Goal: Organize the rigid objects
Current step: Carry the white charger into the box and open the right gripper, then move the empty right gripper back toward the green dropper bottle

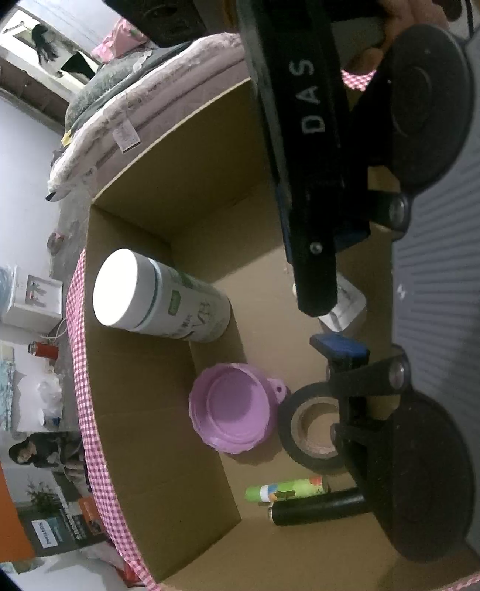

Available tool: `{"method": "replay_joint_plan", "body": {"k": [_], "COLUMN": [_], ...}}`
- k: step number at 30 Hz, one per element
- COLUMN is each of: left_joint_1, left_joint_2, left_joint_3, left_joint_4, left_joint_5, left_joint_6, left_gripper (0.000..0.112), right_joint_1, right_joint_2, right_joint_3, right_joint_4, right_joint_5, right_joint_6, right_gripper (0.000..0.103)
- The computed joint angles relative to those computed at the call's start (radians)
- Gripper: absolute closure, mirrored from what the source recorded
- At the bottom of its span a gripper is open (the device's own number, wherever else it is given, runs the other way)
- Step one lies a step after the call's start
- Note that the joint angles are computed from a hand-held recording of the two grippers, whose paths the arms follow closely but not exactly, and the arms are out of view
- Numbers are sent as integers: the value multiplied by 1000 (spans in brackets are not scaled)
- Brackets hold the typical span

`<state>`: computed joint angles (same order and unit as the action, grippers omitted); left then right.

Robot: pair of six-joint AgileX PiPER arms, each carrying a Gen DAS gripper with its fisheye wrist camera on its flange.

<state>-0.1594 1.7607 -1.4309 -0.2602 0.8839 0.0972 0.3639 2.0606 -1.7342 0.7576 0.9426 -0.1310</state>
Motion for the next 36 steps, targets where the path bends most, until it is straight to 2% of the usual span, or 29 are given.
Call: {"method": "replay_joint_plan", "body": {"k": [3,6,10,12,18,24,28,32,36], "left_joint_1": [-15,-21,-36,-35,-40,-95,-181,-249,-339], "left_joint_2": [-6,-35,-110,-154,-323,-588,-726,-825,-881], "left_joint_3": [4,30,88,118,226,418,529,642,747], "left_joint_4": [23,22,42,43,59,156,301,380,493], "left_joint_5": [-11,-36,-98,-118,-170,-259,-277,-290,-315], "left_joint_6": [-17,-19,-33,-35,-59,-142,-299,-405,-557], "left_gripper": [62,51,36,32,27,20,19,19,19], "right_joint_1": [4,11,21,21,-10,-19,18,73,147], "right_joint_2": [-13,-36,-107,-160,-405,-709,-866,-940,-937], "right_joint_3": [15,35,106,166,429,729,902,1028,1106], "right_joint_4": [-6,-18,-30,-4,227,477,581,656,751], "right_joint_5": [-11,-32,-114,-169,-294,-405,-495,-564,-635], "right_joint_6": [-4,-17,-60,-100,-327,-563,-658,-700,-765], "right_gripper": [57,52,45,45,42,38,37,37,37]}}
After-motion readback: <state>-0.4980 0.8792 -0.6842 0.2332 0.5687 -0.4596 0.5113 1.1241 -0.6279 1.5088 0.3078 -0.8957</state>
